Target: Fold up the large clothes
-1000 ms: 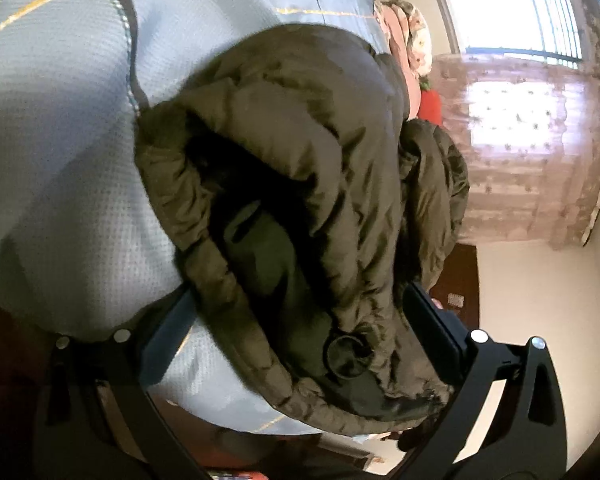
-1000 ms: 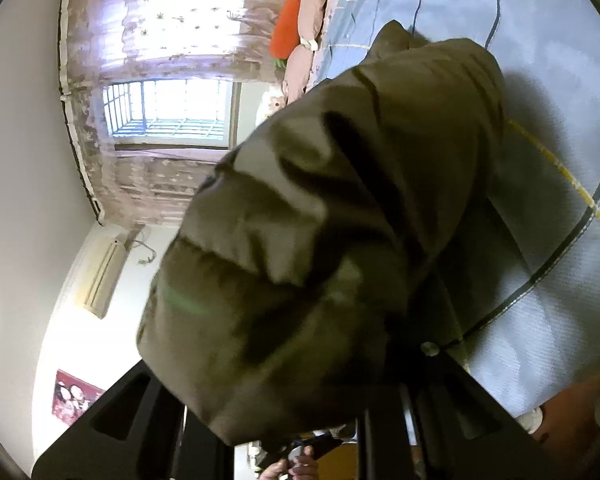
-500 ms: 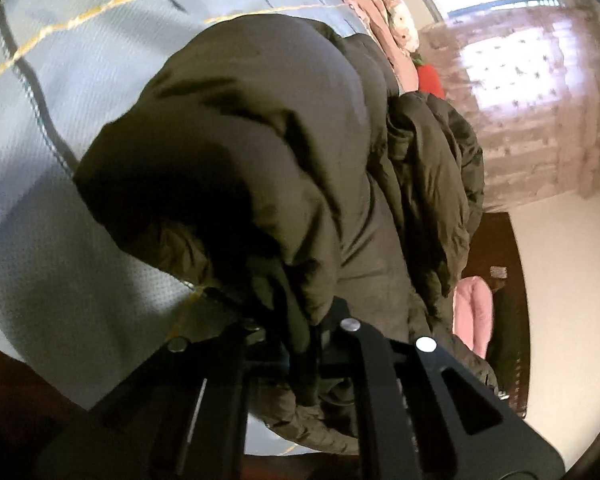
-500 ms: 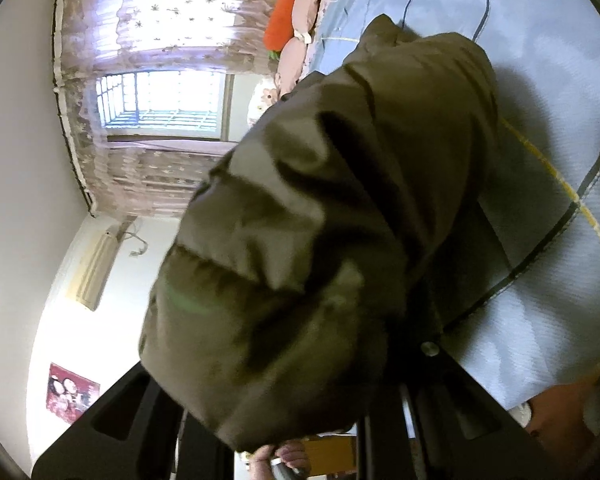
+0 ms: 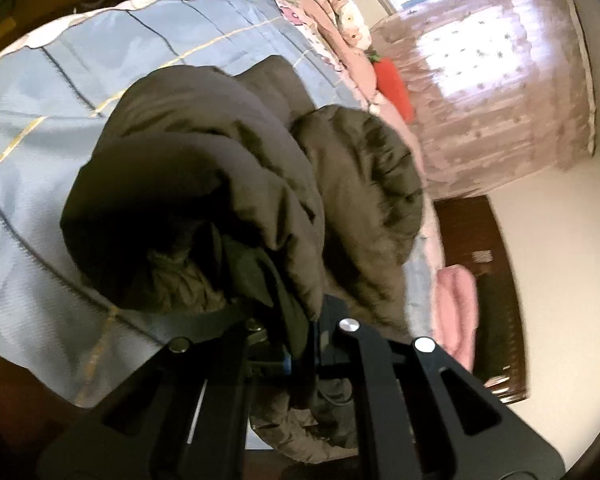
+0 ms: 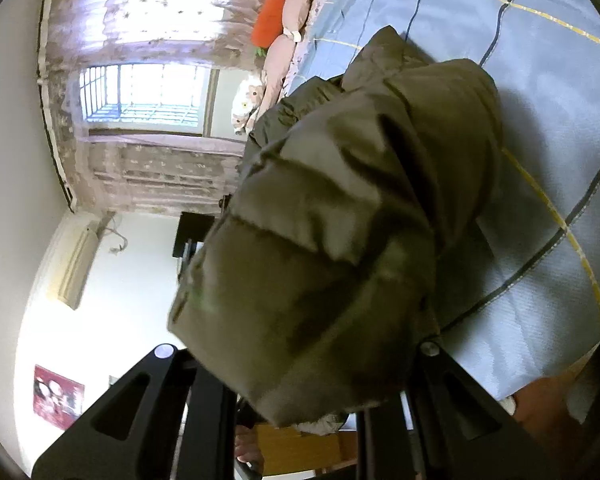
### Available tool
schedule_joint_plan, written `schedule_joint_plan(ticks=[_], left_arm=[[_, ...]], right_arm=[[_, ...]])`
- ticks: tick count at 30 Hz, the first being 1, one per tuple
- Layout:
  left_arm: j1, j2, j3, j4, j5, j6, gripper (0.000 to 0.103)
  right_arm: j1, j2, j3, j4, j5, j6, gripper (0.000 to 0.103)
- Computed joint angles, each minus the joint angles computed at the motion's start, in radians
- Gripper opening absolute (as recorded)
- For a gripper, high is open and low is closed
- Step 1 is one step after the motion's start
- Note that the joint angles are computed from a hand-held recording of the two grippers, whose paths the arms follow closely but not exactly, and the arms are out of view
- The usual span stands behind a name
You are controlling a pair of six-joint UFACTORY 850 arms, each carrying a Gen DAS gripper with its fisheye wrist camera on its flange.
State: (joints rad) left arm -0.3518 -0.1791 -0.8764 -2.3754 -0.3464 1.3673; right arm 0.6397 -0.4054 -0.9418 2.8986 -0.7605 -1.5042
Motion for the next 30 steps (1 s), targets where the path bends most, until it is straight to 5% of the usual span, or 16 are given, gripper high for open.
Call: schedule_joint_plan(ticks=[13, 16, 25, 30], left_arm=[[0.055, -0.164, -0.341, 0.456, 0.035, -0.402, 0.007], [0.058, -0.231, -0.454, 0.657, 0.070, -0.574, 0.007], [0.084, -0.511, -0.881, 1.226, -0.004, -1.085, 0.007], [0.101, -0.746, -1.224, 1.547, -0.100, -1.405, 0.007]], right_arm=[[-0.124, -0.053, -0.192, -0.252, 0.092, 0.205, 0.015], [-0.150, -0.090, -0.266, -0.327, 0.126, 0.247, 0.015], [-0.224, -0.272, -0.572, -0.620, 0.265, 0.408, 0.015], [-0.257, -0.438, -0.838, -0.991, 0.386, 0.720, 0.014]])
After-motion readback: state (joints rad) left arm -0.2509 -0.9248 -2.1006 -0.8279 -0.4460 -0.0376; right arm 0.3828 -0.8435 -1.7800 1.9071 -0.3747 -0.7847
